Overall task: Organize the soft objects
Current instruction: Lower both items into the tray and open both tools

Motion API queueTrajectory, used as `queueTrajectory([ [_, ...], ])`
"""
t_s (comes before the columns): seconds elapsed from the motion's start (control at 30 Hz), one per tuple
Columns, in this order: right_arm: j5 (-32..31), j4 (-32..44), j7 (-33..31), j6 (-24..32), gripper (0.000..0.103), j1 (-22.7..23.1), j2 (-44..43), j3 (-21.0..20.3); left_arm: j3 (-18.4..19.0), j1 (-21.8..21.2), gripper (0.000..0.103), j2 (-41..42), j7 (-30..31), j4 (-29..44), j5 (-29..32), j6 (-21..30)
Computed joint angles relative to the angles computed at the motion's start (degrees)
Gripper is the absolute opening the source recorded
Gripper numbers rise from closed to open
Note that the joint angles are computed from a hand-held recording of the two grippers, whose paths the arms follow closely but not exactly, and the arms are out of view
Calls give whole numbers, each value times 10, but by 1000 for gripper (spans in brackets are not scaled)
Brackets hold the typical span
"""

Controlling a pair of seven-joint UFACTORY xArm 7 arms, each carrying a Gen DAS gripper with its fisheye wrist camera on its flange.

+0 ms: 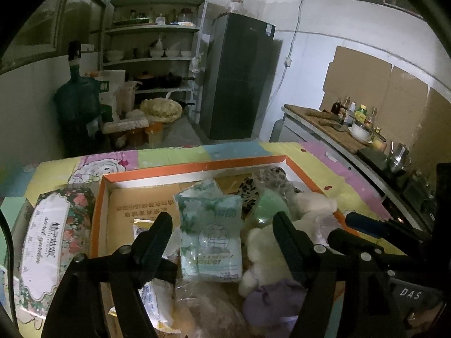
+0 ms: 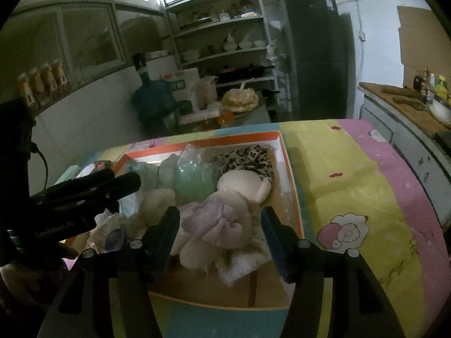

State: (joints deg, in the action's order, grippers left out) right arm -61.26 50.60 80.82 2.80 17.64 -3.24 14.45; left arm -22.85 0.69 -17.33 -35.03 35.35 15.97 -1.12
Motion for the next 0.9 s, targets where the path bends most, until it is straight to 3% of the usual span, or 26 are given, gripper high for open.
queueTrajectory([
  [0.37,-56,-8,75,17,63,-19,-37,33,-9,15,73,-71,-1,-39,-11,-1],
  [0.5,-108,-2,136,29,72,-23,-53,52,-16,26,73,-112,-3,-62,-18,-6],
  [0.73,-153,13,187,65,74,4,-64,68,0,13,73,-179,15,-105,-40,-10],
  [0.9,-151,27,200,88,74,35,-51,70,27,-15,73,-228,34,-140,-55,3],
])
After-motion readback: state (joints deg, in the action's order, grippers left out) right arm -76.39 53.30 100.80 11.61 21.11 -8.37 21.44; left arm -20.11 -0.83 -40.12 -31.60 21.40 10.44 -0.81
